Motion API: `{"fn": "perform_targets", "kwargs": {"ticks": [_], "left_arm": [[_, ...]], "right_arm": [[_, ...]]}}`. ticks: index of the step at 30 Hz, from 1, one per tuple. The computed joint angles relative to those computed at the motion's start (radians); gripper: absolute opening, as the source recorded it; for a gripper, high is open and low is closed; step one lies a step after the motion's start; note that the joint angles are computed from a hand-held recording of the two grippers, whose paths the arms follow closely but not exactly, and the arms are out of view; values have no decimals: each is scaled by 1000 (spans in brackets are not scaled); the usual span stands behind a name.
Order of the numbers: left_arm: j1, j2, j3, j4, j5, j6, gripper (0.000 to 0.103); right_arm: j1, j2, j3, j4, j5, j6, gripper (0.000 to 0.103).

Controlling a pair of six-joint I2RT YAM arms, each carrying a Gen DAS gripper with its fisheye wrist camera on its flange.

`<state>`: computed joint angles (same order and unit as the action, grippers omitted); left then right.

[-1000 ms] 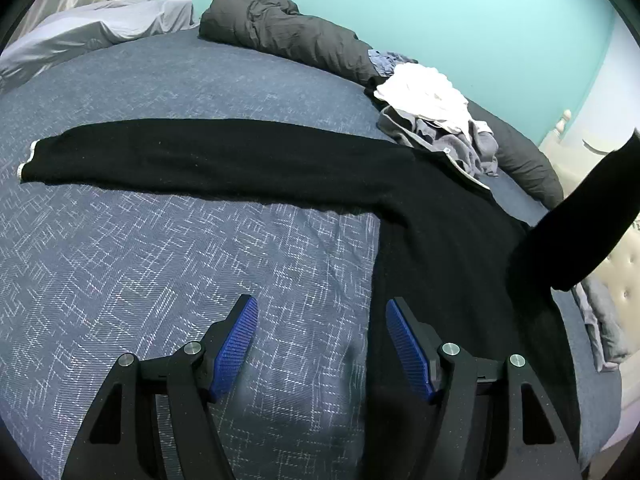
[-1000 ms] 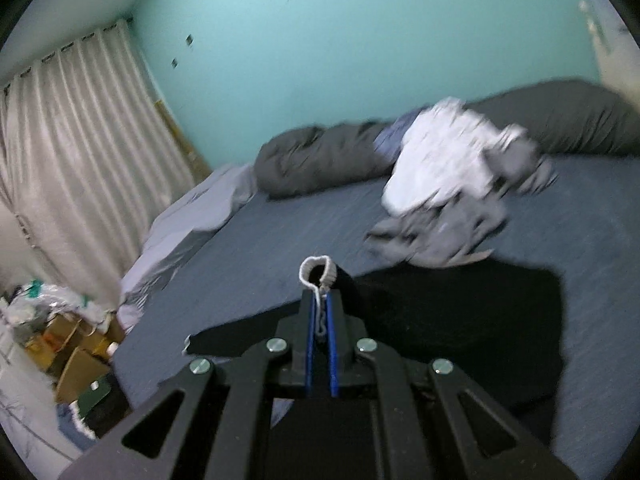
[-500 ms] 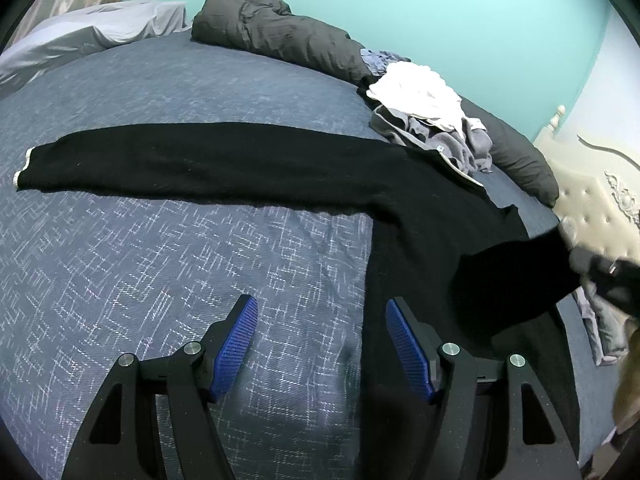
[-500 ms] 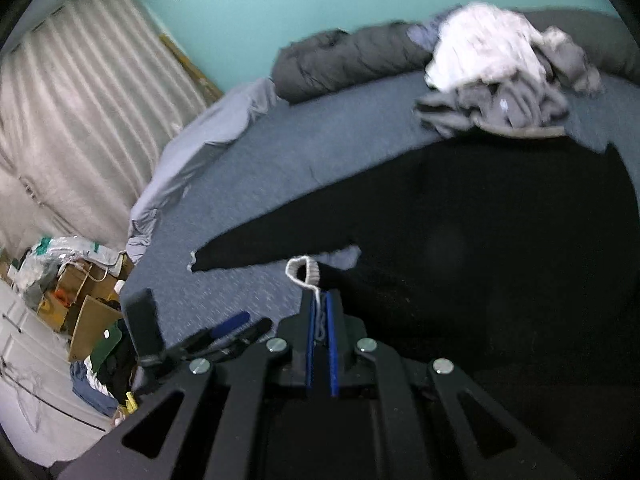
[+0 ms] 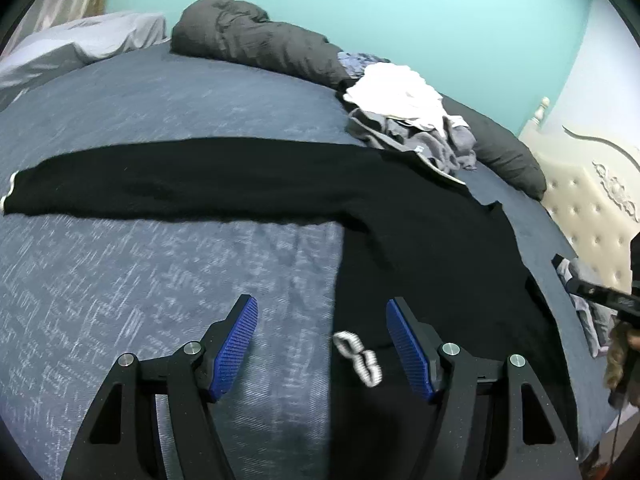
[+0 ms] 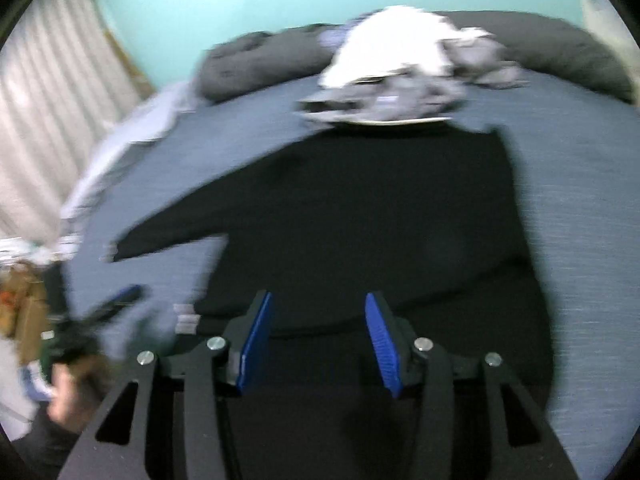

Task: Fold clothes

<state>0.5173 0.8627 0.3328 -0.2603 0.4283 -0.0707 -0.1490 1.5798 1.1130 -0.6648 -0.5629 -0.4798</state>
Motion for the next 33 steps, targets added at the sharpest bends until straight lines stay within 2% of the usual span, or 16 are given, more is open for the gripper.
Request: {"fn": "perform_targets", "kwargs": {"ticks": [3,8,18,26,33], "left_arm": [[-87,18,18,32,-37,-52,76],[-258,104,70,97,-133,-129,77],[-474,309,130,217,-260,-183,77],[-524,423,166,274,-287,-181,77],[-514,460,178,288,-287,-176,77]], "right_arm": [[-70,51,22,72,134,-65,49],[-154,198,130,109,214,-120,49],[-75,391,238,204,341,-174,49],[-14,523,328,273,476,-156,49],[-108,559,417,279,373,-131,47]]}}
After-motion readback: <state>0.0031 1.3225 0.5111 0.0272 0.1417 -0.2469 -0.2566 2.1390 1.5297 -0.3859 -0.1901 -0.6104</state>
